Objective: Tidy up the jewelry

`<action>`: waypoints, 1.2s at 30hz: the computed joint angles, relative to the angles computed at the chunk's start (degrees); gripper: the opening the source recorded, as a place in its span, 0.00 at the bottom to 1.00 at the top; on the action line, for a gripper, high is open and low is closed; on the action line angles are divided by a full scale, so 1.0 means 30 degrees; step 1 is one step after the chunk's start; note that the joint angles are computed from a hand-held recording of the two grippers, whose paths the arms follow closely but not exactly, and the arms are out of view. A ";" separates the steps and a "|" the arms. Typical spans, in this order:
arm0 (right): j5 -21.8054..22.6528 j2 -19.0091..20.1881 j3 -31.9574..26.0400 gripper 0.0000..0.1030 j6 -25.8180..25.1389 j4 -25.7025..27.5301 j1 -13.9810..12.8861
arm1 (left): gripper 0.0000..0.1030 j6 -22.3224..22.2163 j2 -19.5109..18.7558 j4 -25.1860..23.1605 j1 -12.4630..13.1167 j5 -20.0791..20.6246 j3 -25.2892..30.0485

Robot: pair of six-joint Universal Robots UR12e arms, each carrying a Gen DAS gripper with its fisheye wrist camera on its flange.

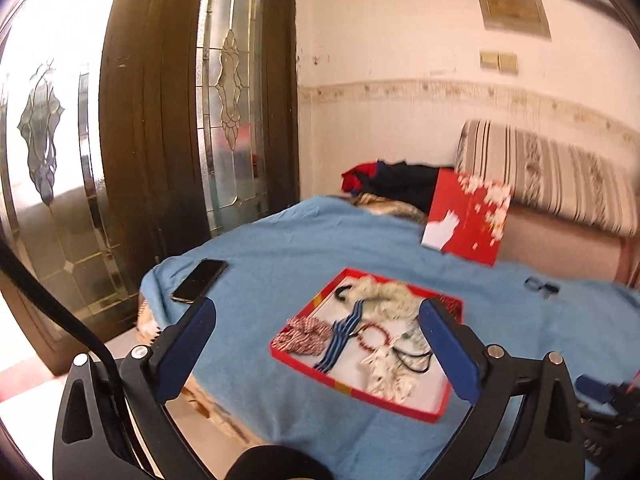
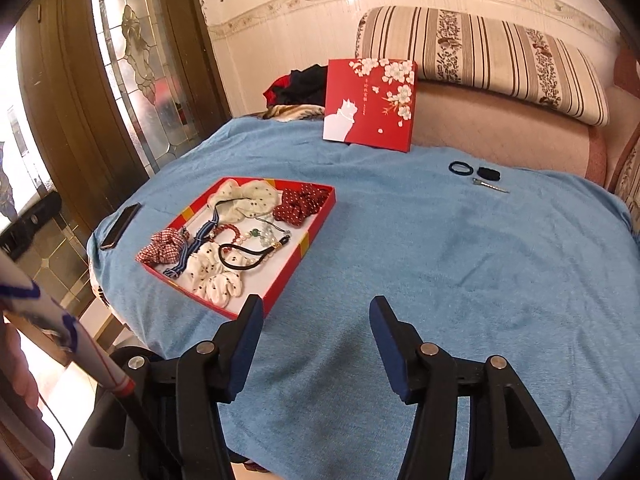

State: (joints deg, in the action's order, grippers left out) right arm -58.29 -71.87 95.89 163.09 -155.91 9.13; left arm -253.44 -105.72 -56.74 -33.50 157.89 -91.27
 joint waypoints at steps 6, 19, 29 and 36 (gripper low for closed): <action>0.0145 -0.0223 0.0132 0.59 0.0067 -0.0350 0.0010 | 1.00 0.0216 0.0226 0.1482 -0.0267 0.1103 -0.0500; 0.0103 -0.0147 0.0000 0.61 -0.0697 -0.0304 0.0405 | 1.00 0.0103 0.0234 0.0986 0.0332 -0.0935 -0.0581; -0.0064 0.0311 -0.0407 0.61 -0.0812 0.0201 0.0538 | 1.00 0.1970 0.0040 0.4722 0.0474 -0.0595 -0.1283; -0.0279 0.0339 -0.0376 0.61 -0.1105 0.0087 0.0646 | 1.00 0.2316 -0.0199 0.3680 0.0590 -0.1474 -0.0858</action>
